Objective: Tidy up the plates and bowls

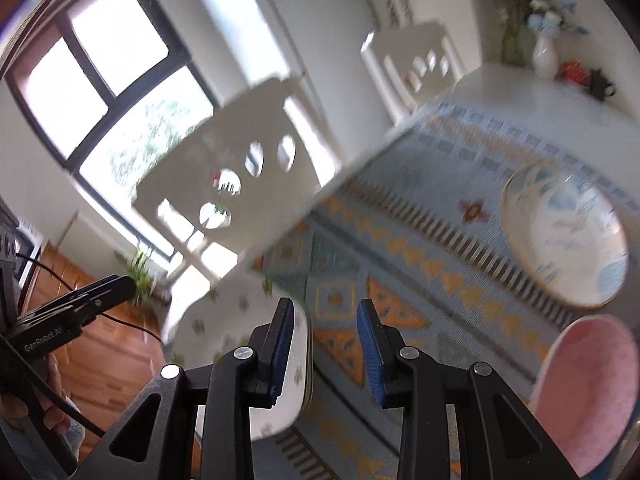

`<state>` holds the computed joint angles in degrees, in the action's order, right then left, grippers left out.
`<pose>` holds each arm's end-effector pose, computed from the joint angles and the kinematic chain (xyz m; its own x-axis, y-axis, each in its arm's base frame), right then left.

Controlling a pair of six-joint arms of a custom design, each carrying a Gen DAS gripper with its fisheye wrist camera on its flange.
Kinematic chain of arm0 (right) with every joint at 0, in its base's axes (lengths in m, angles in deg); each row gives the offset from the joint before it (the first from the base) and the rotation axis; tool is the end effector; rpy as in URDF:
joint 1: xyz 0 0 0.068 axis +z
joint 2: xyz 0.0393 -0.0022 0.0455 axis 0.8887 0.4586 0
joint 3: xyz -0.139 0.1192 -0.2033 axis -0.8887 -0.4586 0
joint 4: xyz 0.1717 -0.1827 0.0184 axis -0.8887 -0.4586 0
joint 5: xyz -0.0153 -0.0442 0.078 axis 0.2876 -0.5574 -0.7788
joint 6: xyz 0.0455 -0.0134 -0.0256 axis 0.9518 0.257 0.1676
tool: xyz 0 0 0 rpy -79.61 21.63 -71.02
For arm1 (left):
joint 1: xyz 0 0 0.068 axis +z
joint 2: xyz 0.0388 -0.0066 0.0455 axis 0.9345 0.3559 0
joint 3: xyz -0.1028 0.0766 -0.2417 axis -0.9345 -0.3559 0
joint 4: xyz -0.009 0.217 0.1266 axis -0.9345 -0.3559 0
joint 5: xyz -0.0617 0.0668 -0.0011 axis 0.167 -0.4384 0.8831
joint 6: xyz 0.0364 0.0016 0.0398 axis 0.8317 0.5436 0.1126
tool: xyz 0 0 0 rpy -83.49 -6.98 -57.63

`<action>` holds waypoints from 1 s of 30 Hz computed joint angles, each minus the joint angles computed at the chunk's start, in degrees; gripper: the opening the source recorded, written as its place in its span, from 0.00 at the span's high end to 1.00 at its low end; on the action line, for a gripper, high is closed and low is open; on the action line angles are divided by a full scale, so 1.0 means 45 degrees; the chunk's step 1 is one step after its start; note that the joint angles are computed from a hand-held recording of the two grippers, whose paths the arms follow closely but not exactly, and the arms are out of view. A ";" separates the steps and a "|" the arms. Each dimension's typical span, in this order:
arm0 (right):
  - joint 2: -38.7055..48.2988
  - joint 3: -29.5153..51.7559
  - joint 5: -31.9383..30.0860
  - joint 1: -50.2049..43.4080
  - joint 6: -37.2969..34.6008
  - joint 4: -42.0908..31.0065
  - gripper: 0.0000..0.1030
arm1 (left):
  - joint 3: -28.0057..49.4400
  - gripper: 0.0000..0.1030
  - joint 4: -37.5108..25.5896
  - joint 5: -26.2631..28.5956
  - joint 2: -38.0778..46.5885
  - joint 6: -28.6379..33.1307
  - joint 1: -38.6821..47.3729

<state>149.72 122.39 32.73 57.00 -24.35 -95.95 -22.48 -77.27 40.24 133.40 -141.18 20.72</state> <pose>0.2973 -0.0059 0.1802 -0.5820 -0.5526 -0.5966 -0.8014 0.5145 0.3052 0.1313 -0.1165 0.2252 -0.5963 -0.5452 -0.5892 -0.6106 0.7845 -0.1081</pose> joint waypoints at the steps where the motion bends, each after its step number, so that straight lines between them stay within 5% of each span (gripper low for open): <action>1: -0.0370 0.0085 -0.0208 -0.0117 0.0310 0.0046 0.69 | 0.0338 0.58 0.0235 0.0193 -0.0024 0.1079 0.0497; 8: -0.1279 0.2885 -0.2281 -0.1627 0.1093 -0.3374 0.64 | 0.2516 0.50 0.1929 0.1705 0.0351 0.7073 0.2672; 12: -0.2496 0.3817 -0.3109 -0.2888 0.1809 -0.3435 0.49 | 0.3166 0.47 0.2808 0.2290 0.0819 0.9232 0.3195; 16: -0.3028 0.5235 -0.3730 -0.4157 0.1643 -0.4567 0.48 | 0.3629 0.46 0.4133 0.3582 0.1802 1.1102 0.4009; 24: -0.3442 0.5959 -0.2715 -0.5840 0.2823 -0.3555 0.47 | 0.4328 0.46 0.6066 0.5379 0.3835 1.1605 0.4446; 30: -0.0469 0.7515 -0.1484 -0.5136 0.4442 -0.2241 0.47 | 0.5261 0.47 0.6570 0.5836 0.6428 1.1196 0.5072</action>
